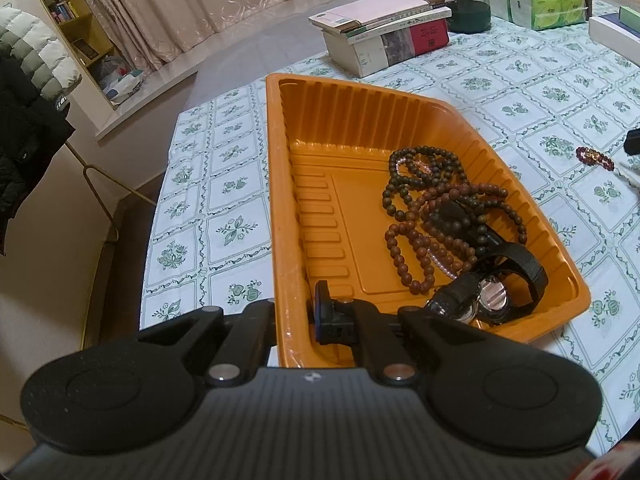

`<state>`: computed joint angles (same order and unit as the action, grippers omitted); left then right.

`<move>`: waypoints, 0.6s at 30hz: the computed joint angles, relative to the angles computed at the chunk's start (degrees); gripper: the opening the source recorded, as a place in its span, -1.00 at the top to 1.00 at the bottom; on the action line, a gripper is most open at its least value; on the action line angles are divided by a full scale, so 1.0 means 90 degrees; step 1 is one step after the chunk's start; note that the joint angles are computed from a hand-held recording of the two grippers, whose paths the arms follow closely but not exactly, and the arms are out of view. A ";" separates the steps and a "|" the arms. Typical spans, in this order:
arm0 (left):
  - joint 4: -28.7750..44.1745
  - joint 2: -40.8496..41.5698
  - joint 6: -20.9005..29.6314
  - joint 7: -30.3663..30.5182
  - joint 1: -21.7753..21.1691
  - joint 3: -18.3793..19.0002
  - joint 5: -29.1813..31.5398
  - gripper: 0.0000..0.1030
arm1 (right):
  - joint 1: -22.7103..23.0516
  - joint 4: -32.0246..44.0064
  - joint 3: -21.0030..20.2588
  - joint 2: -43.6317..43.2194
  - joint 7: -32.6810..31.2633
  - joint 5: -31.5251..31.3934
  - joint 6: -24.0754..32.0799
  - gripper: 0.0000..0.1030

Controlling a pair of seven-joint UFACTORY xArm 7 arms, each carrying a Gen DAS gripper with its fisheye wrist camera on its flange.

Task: Organize jewelry
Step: 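Grasp the red bead bracelet with gold charm using the right gripper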

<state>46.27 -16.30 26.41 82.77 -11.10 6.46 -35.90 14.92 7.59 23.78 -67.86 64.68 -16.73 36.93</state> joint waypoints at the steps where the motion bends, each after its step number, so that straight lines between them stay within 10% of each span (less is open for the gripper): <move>1: 0.0001 0.0000 0.0000 -0.0003 0.0003 -0.0003 0.0006 0.94 | -0.0081 -0.0020 -0.0010 0.0098 0.0015 -0.0030 -0.0164 0.59; 18: -0.0034 0.0010 -0.0061 -0.0107 -0.0005 -0.0028 0.0111 0.93 | -0.1197 0.0138 0.0066 0.1859 -0.0056 -0.0338 -0.1939 0.55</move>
<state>45.96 -16.20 25.86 81.81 -11.15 6.21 -34.91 4.14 8.83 24.37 -51.13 64.17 -19.77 19.48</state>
